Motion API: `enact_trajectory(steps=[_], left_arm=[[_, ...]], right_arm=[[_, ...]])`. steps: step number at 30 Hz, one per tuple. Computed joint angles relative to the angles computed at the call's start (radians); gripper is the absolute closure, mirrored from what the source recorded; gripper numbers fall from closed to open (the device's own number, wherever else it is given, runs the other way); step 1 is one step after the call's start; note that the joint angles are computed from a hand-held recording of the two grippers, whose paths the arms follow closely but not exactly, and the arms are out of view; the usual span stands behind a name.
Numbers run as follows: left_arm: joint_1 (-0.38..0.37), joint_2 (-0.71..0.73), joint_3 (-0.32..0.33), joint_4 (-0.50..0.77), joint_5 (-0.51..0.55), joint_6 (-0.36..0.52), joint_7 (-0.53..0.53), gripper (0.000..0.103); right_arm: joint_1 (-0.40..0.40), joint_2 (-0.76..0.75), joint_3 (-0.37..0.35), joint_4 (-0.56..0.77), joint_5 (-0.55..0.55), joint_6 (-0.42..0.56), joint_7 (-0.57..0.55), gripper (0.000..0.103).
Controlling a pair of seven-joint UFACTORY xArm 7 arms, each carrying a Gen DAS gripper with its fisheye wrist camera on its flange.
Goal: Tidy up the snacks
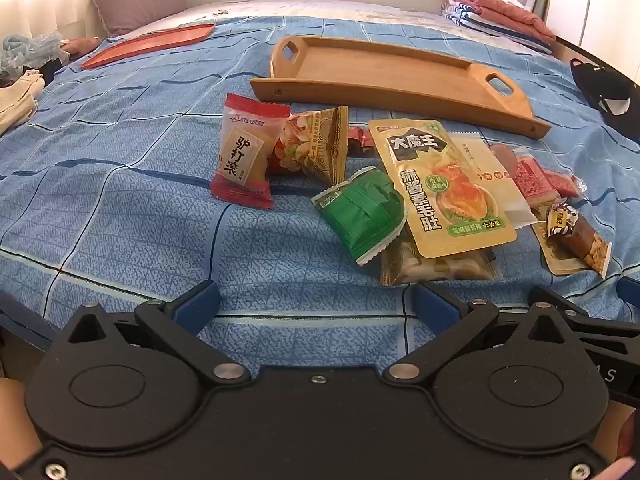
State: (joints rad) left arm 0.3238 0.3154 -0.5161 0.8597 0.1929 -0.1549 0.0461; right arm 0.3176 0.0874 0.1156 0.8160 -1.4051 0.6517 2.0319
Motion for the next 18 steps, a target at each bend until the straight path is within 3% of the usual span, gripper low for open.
enact_trajectory(steps=[18], left_arm=[[0.002,-0.002,-0.007,0.001,-0.023,0.010,0.020,0.000]], right_arm=[[-0.002,0.000,-0.001,0.001,0.008,-0.005,-0.008,0.000]])
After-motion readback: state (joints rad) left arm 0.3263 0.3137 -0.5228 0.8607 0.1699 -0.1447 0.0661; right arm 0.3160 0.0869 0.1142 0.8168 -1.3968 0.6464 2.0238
